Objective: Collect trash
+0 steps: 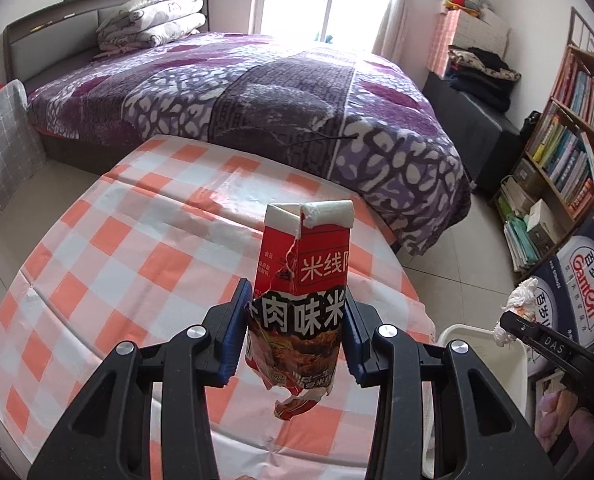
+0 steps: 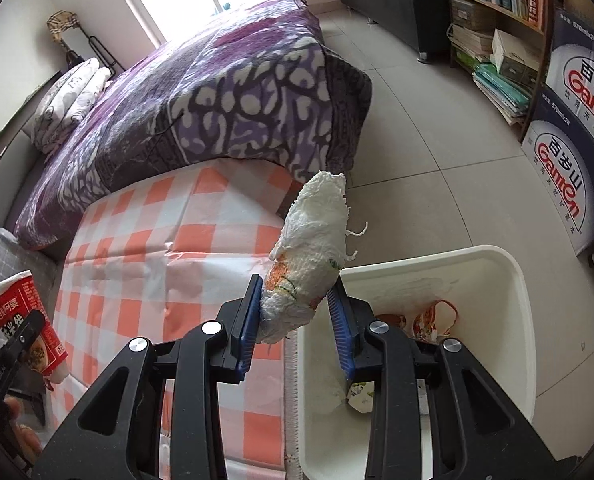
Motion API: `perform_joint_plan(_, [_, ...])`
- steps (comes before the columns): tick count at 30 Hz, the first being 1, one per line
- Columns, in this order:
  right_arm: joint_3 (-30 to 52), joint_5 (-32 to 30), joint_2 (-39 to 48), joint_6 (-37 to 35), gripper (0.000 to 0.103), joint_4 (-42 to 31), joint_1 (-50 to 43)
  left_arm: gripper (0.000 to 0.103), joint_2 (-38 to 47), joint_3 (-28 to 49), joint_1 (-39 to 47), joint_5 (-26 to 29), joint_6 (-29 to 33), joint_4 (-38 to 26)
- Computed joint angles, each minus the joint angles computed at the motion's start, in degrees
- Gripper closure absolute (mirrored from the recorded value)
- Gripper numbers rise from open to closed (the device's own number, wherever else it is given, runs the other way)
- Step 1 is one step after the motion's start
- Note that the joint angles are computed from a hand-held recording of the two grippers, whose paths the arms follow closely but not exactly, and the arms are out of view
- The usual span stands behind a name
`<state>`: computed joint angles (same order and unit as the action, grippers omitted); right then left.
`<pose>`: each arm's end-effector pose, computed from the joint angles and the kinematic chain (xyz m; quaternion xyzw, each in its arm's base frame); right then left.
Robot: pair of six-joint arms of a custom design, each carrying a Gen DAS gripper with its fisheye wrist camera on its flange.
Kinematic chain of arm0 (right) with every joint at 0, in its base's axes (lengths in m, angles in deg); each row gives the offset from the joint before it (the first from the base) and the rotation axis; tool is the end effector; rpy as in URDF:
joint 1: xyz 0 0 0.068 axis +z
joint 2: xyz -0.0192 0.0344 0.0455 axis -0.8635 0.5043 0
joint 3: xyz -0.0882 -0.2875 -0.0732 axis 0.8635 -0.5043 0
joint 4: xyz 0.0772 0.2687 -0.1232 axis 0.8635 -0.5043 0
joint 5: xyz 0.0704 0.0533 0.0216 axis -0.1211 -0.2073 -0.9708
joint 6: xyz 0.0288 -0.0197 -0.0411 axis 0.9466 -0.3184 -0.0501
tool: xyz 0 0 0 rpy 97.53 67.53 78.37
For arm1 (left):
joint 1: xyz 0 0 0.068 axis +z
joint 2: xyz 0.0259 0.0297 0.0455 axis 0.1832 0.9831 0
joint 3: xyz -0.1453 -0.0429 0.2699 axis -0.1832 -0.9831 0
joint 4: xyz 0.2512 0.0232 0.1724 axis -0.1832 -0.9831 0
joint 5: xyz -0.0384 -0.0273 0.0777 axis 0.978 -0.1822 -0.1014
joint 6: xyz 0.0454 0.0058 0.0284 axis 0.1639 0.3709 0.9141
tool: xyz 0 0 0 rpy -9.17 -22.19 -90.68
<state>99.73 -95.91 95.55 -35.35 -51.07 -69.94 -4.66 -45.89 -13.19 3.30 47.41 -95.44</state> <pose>0.3044 -0.0437 0.2148 0.0505 0.9553 0.1294 0.2610 0.2110 -0.0795 0.2560 -0.1526 0.9217 -0.0147 0.3563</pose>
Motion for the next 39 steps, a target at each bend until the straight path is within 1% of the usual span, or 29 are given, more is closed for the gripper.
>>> perform_joint_plan(4, [1.78,-0.02,2.65,-1.36,0.071,-3.41,-3.22,0.062,3.78,1.15,-5.7,-0.62,-0.84,1.73])
perform_joint_plan(7, [3.1,0.43,4.88,-1.48,0.068,-5.71,-6.05,0.062,7.03,2.22,-9.5,-0.34,-1.17,3.16])
perform_joint_plan(9, [3.87,0.98,5.91,-1.58,0.06,-6.32,-8.13,0.061,9.36,3.08,-11.76,0.64,-1.17,4.22])
perform_joint_plan(10, [3.87,1.16,5.94,-1.45,0.05,-6.11,-8.85,0.061,10.37,3.49,-12.79,1.02,-1.21,4.62])
perform_joint_plan(11, [3.88,1.34,5.89,-1.38,0.044,-5.84,-9.6,0.061,11.55,3.95,-13.82,1.51,-1.12,5.1])
perform_joint_plan(15, [4.61,0.79,6.25,-1.59,0.033,-5.06,-13.42,0.06,16.23,5.63,-17.54,4.26,-0.87,7.03])
perform_joint_plan(18, [5.81,-0.57,7.02,-1.53,0.031,-5.38,-16.51,0.059,20.1,6.97,-19.76,8.18,-1.07,8.64])
perform_joint_plan(21, [7.4,-2.2,8.21,-0.83,0.029,-5.79,-19.8,0.058,23.59,7.98,-21.18,13.93,-1.35,10.67])
perform_joint_plan(22, [7.93,-2.67,8.39,-0.69,0.028,-6.06,-20.52,0.057,24.44,8.12,-21.24,16.36,-1.32,11.48])
perform_joint_plan(23, [8.17,-2.99,8.44,-0.62,0.027,-6.1,-21.21,0.051,25.41,8.21,-21.33,19.03,-1.37,12.7])
perform_joint_plan(24, [8.25,-3.11,8.43,-0.52,0.027,-5.9,-21.74,0.042,25.82,8.16,-21.43,20.41,-1.58,13.49])
perform_joint_plan(25, [8.28,-3.1,8.32,-0.57,0.027,-5.52,-22.29,0.039,26.04,7.94,-21.45,21.74,-1.91,14.46])
perform_joint_plan(29, [7.41,-1.79,6.55,-1.42,0.027,-3.63,-22.93,0.037,25.9,6.7,-19.6,27.52,-3.73,17.07])
perform_joint_plan(31, [5.82,-1.17,3.89,-1.59,0.027,-1.11,-22.62,0.036,25.25,6.67,-19.22,26.11,-4.54,16.05])
perform_joint_plan(33, [2.99,-0.54,-0.41,-1.73,0.022,2.82,-21.62,0.034,23.13,6.17,-18.86,21.52,-5.34,13.78])
perform_joint_plan(34, [1.19,0.29,-2.72,-1.67,0.017,5.28,-20.87,0.033,21.9,5.94,-18.91,18.59,-5.82,12.42])
perform_joint_plan(36, [-2.36,1.83,-7.4,-2.13,0.013,9.66,-19.3,0.025,18.77,5.26,-20.2,8.37,-7.64,8.71])
perform_joint_plan(38, [-5.39,3.33,-11.32,-2.76,0.008,12.53,-17.3,0.025,16.75,5.4,-21.81,-1.28,-8.62,4.58])
perform_joint_plan(39, [-6.38,4.07,-12.75,-2.87,0.007,13.39,-16.4,0.022,15.85,5.73,-23.03,-6.94,-9.72,2.01])
